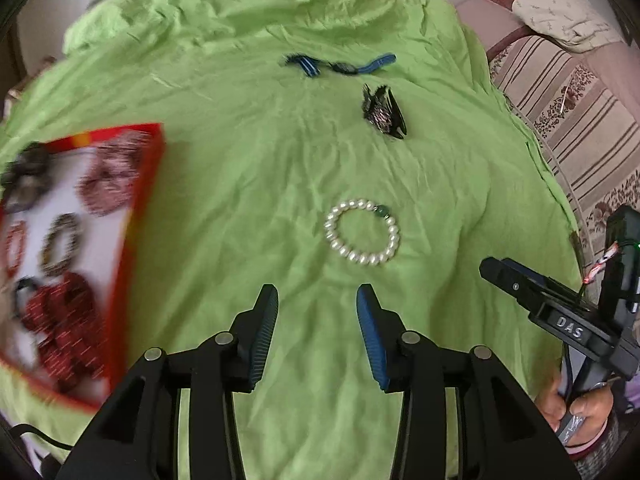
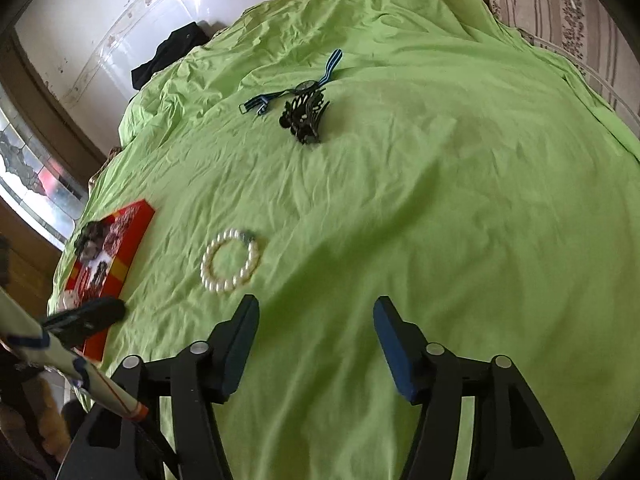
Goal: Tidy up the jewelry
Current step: 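Withdraw both tools from the tray toward the pearl bracelet, then lower the left tool around the pearl bracelet while the right approaches the black hair clip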
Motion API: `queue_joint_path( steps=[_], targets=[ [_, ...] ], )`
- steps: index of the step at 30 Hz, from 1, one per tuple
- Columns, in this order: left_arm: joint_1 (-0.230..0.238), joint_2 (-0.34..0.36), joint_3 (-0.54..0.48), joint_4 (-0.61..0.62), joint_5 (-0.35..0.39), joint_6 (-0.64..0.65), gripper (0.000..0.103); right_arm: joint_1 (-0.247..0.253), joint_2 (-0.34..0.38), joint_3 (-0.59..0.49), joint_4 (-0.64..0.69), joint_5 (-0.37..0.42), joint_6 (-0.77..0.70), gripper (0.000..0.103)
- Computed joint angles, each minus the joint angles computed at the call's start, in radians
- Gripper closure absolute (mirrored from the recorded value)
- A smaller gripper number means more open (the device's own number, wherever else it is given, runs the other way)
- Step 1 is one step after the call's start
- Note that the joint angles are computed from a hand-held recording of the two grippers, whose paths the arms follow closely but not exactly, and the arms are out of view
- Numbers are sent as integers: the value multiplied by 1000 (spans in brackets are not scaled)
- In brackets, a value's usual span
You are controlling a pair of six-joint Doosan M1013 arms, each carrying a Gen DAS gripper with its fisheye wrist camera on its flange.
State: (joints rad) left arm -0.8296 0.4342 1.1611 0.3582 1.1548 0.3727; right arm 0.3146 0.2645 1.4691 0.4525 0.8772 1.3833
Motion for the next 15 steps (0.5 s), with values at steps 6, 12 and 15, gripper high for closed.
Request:
queue_joint_path(
  steps=[6,12,15],
  targets=[
    [59,40,2,-83,-135,34,71,8,93,-137,0,32,11,32],
    [93,62,10,-173,-206,64,72,35,221,-328,-56,75,81,17],
    [98,64,20,-174,-240,69,72,55,278,-413,-104,93,112,15]
  ],
)
